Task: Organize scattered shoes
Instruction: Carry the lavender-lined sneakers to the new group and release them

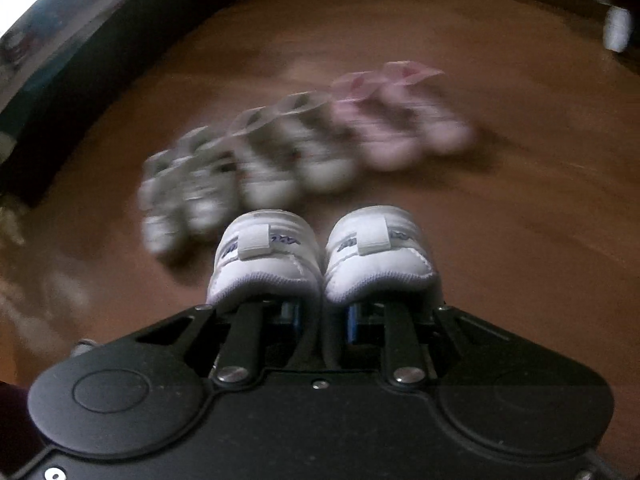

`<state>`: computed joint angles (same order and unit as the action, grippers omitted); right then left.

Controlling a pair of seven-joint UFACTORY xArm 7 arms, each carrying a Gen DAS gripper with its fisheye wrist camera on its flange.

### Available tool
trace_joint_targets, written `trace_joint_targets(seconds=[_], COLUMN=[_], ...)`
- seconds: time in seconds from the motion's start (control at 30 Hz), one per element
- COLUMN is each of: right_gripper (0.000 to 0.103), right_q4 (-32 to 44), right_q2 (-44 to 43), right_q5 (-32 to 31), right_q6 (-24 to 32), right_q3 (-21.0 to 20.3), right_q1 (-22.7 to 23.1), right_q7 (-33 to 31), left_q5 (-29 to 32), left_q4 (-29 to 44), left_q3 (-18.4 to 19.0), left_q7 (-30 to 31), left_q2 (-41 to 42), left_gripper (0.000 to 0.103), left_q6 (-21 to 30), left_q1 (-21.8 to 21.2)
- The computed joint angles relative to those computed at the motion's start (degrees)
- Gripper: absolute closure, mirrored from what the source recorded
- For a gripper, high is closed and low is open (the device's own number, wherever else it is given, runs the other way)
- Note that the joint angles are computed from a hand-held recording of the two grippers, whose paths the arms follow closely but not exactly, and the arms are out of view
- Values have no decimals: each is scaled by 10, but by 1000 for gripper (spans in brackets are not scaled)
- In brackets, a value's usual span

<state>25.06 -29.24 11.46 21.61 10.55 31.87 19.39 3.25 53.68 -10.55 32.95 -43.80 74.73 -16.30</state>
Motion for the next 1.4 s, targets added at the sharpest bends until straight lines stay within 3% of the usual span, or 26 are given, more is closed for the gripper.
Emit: trace_joint_targets(seconds=[0.07, 0.2, 0.33, 0.4, 0.5, 0.7, 0.87, 1.1, 1.4], right_gripper=[83, 83, 83, 83, 83, 83, 83, 83, 79], right_q4=[-40, -99, -113, -115, -104, -76, -45, 30, 66], right_q2=[-67, -196, -244, -275, -246, -131, -18, 142, 194], right_q5=[-22, -94, -136, -174, -214, -244, -222, -156, -160], right_q6=[36, 130, 178, 220, 220, 169, 102, 33, 26], right_q3=[-14, -70, -112, -150, -193, -215, -235, -241, -217], right_q1=[-35, -154, -261, -336, -424, -548, -580, -552, -563], right_q7=[-3, -54, -114, -172, -252, -315, -350, -414, -356], left_q5=[-2, -4, 4, 9, 20, 31, 41, 30, 39], left_q4=[12, 31, 43, 47, 50, 48, 41, 36, 41], left_q3=[-12, -31, -44, -46, -52, -56, -58, -57, -62], left_q7=[-6, -17, -20, -22, -28, -30, -28, -26, -38], left_q2=[21, 60, 97, 108, 125, 142, 142, 148, 173], left_gripper=[5, 5, 5, 5, 5, 5, 5, 5, 5], left_q6=[-14, -36, -43, -43, -43, -31, -26, -28, -25], left_q1=[-3, -17, -31, -37, -42, -58, -67, -79, -84])
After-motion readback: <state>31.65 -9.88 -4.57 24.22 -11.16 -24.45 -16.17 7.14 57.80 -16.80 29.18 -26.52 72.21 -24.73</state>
